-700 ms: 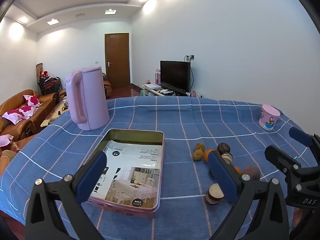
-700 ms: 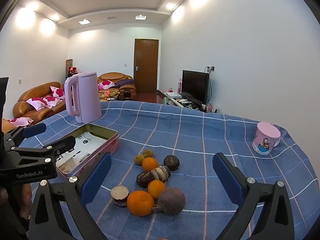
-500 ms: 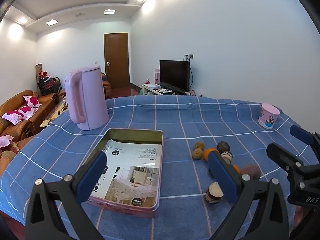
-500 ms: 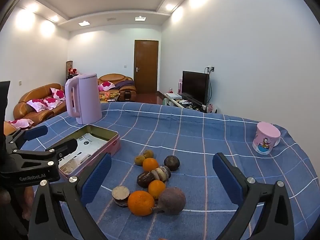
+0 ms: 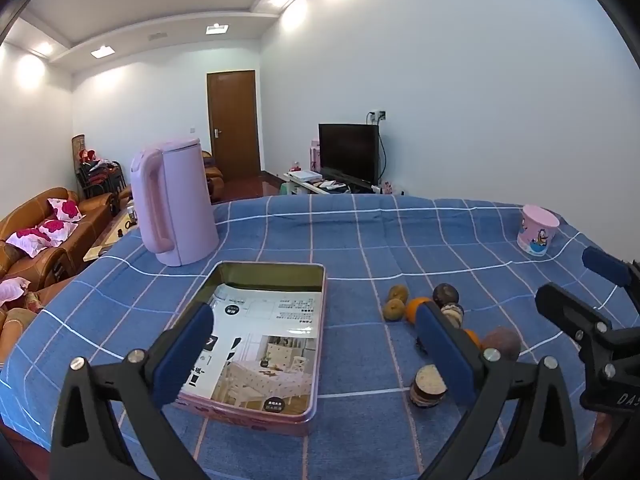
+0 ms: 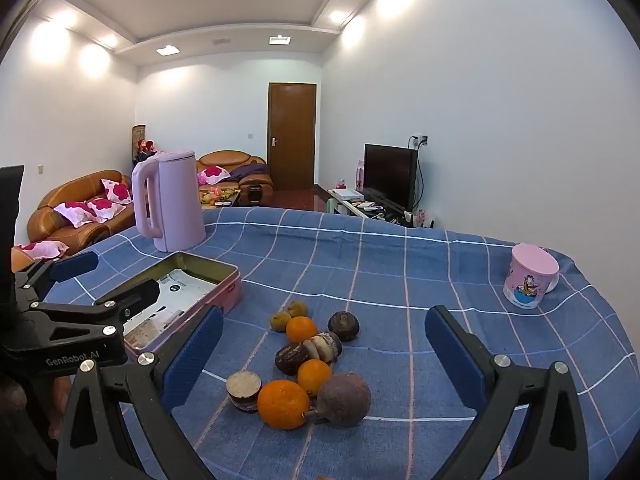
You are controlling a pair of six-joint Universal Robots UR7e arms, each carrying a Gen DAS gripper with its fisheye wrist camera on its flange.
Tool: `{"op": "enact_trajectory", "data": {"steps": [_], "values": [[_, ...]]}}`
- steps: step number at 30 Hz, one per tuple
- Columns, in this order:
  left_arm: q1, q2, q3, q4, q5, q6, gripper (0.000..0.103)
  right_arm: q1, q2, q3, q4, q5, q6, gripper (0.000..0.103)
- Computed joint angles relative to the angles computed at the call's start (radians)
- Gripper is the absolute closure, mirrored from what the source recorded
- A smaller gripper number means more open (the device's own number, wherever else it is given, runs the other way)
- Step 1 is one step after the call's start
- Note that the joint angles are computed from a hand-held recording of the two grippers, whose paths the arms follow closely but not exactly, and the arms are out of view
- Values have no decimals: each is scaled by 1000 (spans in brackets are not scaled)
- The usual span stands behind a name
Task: Organize fruits
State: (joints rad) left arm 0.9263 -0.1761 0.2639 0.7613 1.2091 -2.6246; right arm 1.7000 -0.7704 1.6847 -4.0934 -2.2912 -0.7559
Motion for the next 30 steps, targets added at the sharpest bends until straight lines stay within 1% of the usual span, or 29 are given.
{"op": "enact_trajectory", "data": {"steps": [30], "values": [[-1,-5,4,5,-4,0,0,-6,-5,10,19,15,29,1]]}}
